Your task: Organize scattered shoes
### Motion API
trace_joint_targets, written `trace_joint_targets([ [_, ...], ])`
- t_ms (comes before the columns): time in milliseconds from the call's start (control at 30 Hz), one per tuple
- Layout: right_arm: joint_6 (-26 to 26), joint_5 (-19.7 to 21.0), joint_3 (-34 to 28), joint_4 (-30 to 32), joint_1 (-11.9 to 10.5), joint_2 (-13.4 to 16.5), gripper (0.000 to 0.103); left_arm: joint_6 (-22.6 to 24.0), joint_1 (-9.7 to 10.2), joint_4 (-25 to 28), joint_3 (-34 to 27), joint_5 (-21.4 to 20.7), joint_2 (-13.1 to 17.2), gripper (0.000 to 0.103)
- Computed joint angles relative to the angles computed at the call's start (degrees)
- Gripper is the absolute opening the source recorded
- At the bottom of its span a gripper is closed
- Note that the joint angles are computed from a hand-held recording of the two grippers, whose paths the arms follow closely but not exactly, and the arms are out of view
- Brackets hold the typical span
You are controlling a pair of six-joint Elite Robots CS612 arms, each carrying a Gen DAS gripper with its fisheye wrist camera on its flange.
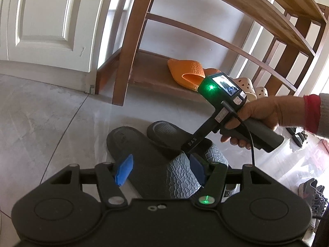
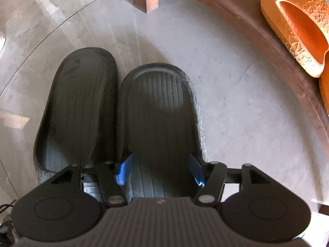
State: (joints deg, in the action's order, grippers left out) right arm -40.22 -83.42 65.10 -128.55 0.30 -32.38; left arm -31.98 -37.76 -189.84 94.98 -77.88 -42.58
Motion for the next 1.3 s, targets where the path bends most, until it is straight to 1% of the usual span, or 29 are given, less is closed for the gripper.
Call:
trace_joint_targets([
  [67, 0.49, -0.04, 0.08, -0.08, -0.05, -0.06, 0.062, 0.39, -0.07, -0.38, 0.21, 0.12, -0.13, 0.061],
  [133, 2.19, -0.38, 0.61, -0.5, -0.25, -0.61, 0.062, 0.46, -0.11, -0.54, 0.44, 0.22, -0.25, 0.061],
  [233, 3.05, 1.78, 0.3, -1.52, -0.51, -0.63, 0.062, 0.14, -0.08, -0.52, 0.67, 0.28, -0.32, 0.061],
  [267, 3.11, 3.21, 0.17, -1.4, -0.72, -1.05, 0.062, 0.0, -0.07, -0.48, 0.7, 0.31, -0.33, 0.061],
  [333, 3.38, 4.12, 0.08, -1.75, -0.78, -1.31, 0.062, -0.1, -0.07, -0.39, 0.63, 0.26, -0.31, 0.061],
  [367, 3.31, 4.87, -0.6, -0.2, -0.76, -1.39, 0.062, -0.03, -0.07, -0.5, 0.55, 0.16, -0.27, 0.061],
  [433, 3.37, 5.95, -3.51, 7.58, -0.52, -0.74, 0.062, 0.17, -0.09, -0.7, 0.51, 0.09, -0.26, 0.061],
  [467, 3.88, 5.95, -3.8, 8.99, -0.44, -0.76, 0.062, 0.38, -0.11, -0.88, 0.5, 0.06, -0.24, 0.061],
  [533, 4.81, 5.37, -4.05, 10.97, -0.05, -0.71, 0.062, 0.39, -0.1, -1.12, 0.59, -0.03, -0.24, 0.061],
  [633, 5.56, 4.14, -4.43, 11.8, 0.82, -0.17, 0.063, 0.13, -0.02, -1.44, 0.97, 0.07, -0.38, 0.061],
  [733, 6.17, 1.77, -6.04, 14.64, 1.71, 0.9, 0.063, -0.2, 0.07, -1.7, 1.37, 0.33, -0.56, 0.061],
  [767, 5.97, 0.38, -6.54, 15.47, 2.08, 1.3, 0.063, -0.36, 0.09, -1.81, 1.54, 0.46, -0.65, 0.061],
  [833, 6.26, -1.36, -6.98, 15.74, 2.56, 1.79, 0.063, -0.72, 0.16, -1.89, 1.82, 0.57, -0.79, 0.061],
  [1067, 8.95, -3.4, -10.85, 21.94, 2.55, 3.65, 0.064, -1.75, 0.47, -1.95, 2.46, 0.56, -1.01, 0.061],
  [1233, 6.73, -5.19, -13.03, 25.65, 2.74, 4.7, 0.066, -1.87, 0.66, -1.86, 2.28, 0.1, -0.89, 0.061],
  [1300, 6.48, -6.1, -14.91, 28.12, 2.78, 5.91, 0.066, -1.78, 0.67, -1.83, 2.22, -0.11, -0.88, 0.061],
])
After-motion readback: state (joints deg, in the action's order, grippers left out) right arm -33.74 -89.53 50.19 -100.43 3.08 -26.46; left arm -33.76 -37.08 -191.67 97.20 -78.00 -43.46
